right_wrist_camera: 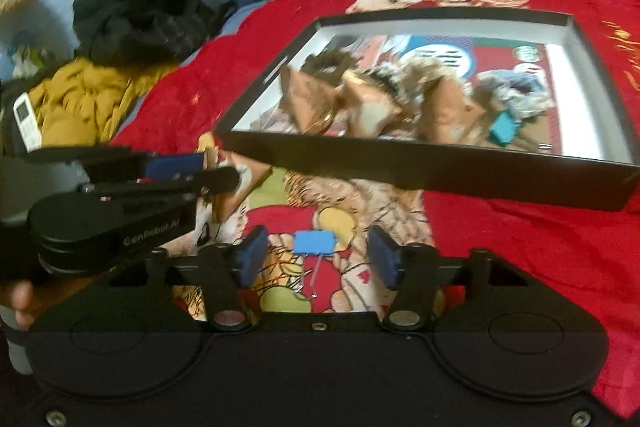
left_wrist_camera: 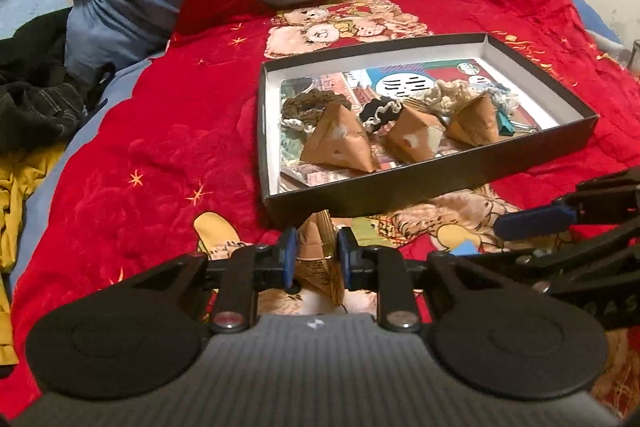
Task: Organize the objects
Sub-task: 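Grasp a brown wrapped snack with the left gripper while the right gripper grasps a blue binder clip, then lift the snack and clip and carry them over the box with both grippers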
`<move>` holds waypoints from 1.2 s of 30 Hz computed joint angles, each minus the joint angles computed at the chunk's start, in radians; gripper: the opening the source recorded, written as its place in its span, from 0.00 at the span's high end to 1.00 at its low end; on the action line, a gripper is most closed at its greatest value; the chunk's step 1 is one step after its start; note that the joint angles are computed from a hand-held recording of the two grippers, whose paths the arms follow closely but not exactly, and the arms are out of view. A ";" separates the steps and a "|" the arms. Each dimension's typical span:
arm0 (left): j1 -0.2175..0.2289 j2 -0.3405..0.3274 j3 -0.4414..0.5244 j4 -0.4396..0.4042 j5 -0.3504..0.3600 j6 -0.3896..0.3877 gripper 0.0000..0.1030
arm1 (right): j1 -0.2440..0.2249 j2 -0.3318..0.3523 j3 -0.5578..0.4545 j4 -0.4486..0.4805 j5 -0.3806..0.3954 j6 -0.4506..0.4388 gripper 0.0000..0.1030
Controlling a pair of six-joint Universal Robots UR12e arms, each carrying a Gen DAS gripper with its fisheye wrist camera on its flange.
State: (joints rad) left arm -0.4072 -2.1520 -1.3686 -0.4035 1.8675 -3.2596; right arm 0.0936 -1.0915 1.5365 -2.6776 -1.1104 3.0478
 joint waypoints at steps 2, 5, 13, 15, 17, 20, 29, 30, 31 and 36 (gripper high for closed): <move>0.001 0.001 -0.001 -0.001 -0.004 -0.003 0.75 | 0.006 0.003 -0.002 0.004 -0.012 -0.010 0.49; 0.000 -0.003 0.004 -0.007 -0.003 0.001 0.75 | 0.013 0.010 -0.011 0.025 -0.030 -0.005 0.50; 0.004 -0.006 0.010 -0.015 -0.011 -0.023 0.76 | 0.035 0.024 -0.038 0.062 -0.075 -0.027 0.76; 0.003 -0.006 0.010 -0.011 -0.010 -0.021 0.76 | 0.031 0.024 -0.037 0.061 -0.067 -0.015 0.76; 0.002 -0.004 0.007 -0.005 -0.011 -0.017 0.76 | 0.032 0.021 -0.035 0.059 -0.071 -0.019 0.76; 0.000 0.000 0.002 0.010 -0.016 -0.007 0.76 | 0.030 0.017 -0.032 0.060 -0.068 -0.021 0.76; -0.003 0.017 -0.027 0.108 -0.044 0.037 0.77 | -0.004 -0.014 -0.006 -0.004 -0.005 0.058 0.76; -0.003 0.019 -0.030 0.120 -0.048 0.039 0.77 | -0.007 -0.018 -0.004 -0.020 0.001 0.070 0.76; -0.002 0.022 -0.035 0.135 -0.053 0.041 0.77 | -0.010 -0.020 -0.003 -0.034 0.006 0.078 0.76; 0.005 0.033 -0.041 0.260 -0.069 0.060 0.77 | -0.020 -0.031 -0.014 -0.107 0.017 0.126 0.77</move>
